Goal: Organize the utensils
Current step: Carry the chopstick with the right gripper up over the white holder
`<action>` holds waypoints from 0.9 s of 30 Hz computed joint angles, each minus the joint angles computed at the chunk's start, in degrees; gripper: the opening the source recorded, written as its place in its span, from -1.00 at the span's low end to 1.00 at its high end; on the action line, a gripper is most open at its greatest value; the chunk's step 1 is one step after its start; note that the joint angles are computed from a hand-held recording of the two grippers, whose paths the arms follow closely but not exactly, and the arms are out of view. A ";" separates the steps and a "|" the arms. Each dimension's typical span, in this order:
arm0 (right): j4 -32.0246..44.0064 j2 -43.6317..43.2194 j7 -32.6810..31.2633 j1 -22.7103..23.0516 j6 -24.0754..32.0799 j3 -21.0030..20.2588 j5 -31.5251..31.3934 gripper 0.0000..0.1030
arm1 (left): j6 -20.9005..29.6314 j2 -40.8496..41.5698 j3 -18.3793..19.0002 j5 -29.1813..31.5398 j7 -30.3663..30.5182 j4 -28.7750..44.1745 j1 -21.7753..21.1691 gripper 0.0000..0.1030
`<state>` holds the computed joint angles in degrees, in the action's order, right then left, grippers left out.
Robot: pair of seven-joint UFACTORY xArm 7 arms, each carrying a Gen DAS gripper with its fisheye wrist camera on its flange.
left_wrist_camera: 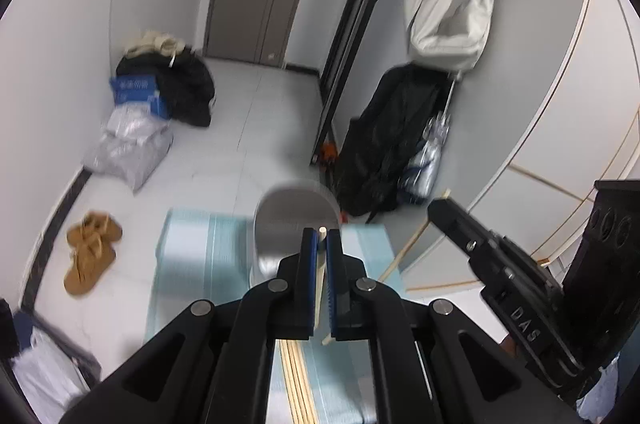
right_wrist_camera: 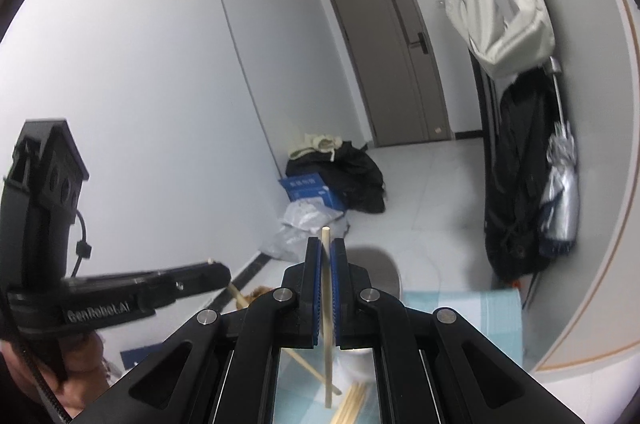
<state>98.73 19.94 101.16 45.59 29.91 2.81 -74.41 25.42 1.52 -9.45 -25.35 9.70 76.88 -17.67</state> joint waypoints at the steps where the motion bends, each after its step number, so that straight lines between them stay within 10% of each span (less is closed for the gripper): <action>1: 1.35 0.28 -1.42 -0.67 -0.47 -0.05 0.71 -0.93 | 0.09 0.75 0.04 0.24 0.20 1.73 0.03 -0.99; 13: 18.35 8.96 -17.81 -4.07 -4.04 -4.69 12.59 -0.93 | 11.52 17.25 -0.53 7.89 -3.97 29.80 0.79 -0.99; 27: 26.83 19.75 -28.94 -2.97 -9.33 -11.91 23.86 -0.92 | 17.76 27.48 -0.63 12.47 -2.33 40.57 0.96 -0.99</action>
